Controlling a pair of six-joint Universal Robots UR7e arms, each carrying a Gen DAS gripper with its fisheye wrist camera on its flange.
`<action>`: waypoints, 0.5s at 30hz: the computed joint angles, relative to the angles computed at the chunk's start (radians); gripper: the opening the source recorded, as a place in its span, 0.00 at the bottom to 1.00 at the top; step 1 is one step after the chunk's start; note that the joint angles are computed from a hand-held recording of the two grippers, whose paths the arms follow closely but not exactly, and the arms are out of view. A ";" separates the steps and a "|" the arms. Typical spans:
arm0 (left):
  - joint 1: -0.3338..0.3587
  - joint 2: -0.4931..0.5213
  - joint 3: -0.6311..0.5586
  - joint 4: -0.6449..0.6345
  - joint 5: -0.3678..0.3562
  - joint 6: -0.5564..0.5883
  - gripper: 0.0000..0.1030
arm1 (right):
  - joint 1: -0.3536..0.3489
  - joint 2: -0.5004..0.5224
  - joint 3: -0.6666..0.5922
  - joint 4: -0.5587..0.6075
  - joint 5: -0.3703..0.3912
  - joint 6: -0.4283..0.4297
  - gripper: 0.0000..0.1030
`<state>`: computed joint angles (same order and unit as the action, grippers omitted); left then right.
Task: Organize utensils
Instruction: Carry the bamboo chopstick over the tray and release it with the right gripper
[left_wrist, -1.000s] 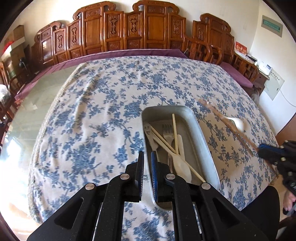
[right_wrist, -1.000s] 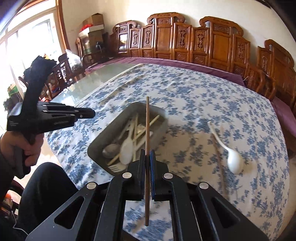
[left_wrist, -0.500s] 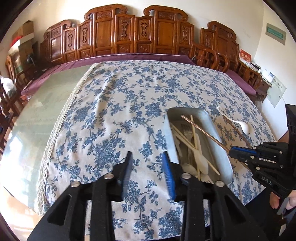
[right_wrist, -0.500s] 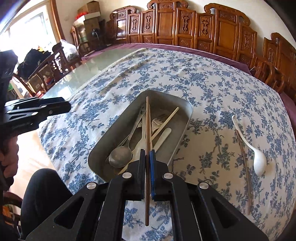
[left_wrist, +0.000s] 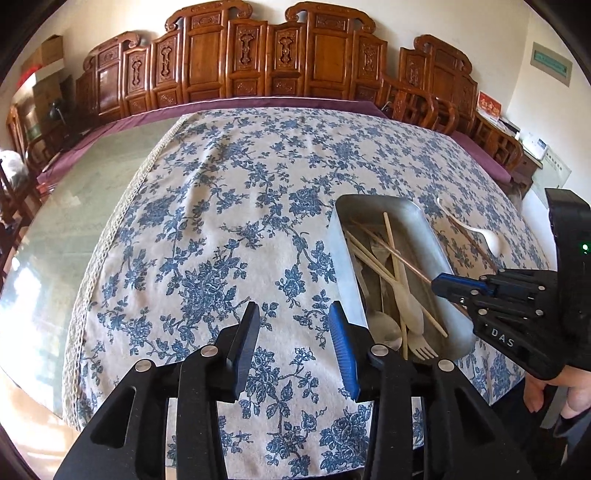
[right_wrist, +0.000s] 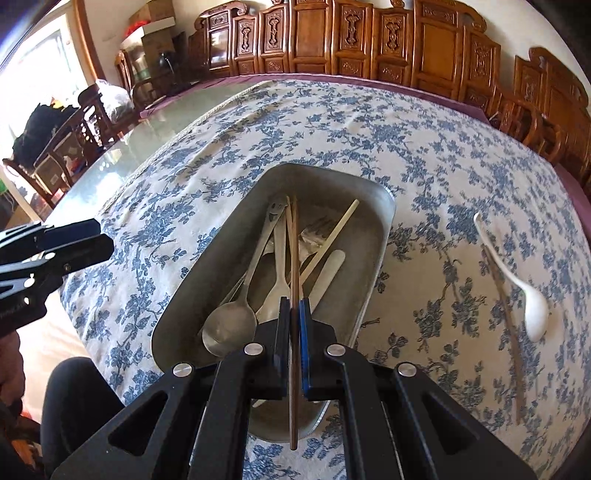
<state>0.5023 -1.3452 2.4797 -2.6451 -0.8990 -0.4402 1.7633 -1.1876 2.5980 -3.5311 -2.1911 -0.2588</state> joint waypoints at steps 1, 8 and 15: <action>0.000 0.000 0.001 -0.002 -0.002 -0.001 0.36 | -0.005 0.000 0.001 0.003 0.012 0.005 0.06; -0.009 0.005 0.002 -0.005 -0.002 0.000 0.36 | -0.025 0.004 0.007 -0.016 0.090 -0.002 0.08; -0.024 0.004 0.004 -0.005 0.000 -0.006 0.38 | -0.038 -0.035 0.028 -0.039 0.145 -0.066 0.08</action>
<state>0.4788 -1.3415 2.4840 -2.6501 -0.8987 -0.4465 1.7256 -1.2227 2.6261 -3.5702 -2.0460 -0.3245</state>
